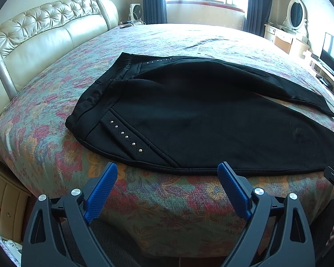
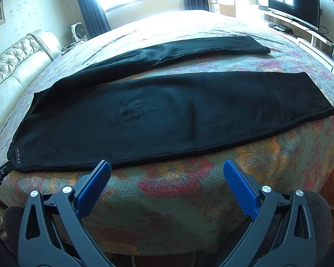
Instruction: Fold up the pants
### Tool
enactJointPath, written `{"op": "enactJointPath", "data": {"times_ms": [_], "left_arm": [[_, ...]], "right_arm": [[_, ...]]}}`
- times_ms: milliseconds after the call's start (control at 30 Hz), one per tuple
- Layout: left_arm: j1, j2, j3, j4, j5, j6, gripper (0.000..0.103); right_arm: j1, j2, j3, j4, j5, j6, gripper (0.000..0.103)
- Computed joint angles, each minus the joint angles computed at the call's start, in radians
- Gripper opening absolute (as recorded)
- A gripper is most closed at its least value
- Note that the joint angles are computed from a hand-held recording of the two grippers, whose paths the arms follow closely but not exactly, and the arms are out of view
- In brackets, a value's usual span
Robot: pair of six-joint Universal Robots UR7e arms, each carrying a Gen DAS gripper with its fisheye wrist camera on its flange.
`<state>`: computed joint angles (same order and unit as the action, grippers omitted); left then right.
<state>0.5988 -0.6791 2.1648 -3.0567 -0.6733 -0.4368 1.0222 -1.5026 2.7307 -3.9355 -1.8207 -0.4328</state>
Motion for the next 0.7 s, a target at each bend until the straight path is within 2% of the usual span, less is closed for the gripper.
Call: {"op": "enactJointPath", "data": {"times_ms": [700], "left_arm": [[0.002,0.0,-0.001,0.011,-0.002,-0.005,0.09]], "right_arm": [[0.002,0.007,-0.004,0.006,-0.003,0.006,0.101]]}}
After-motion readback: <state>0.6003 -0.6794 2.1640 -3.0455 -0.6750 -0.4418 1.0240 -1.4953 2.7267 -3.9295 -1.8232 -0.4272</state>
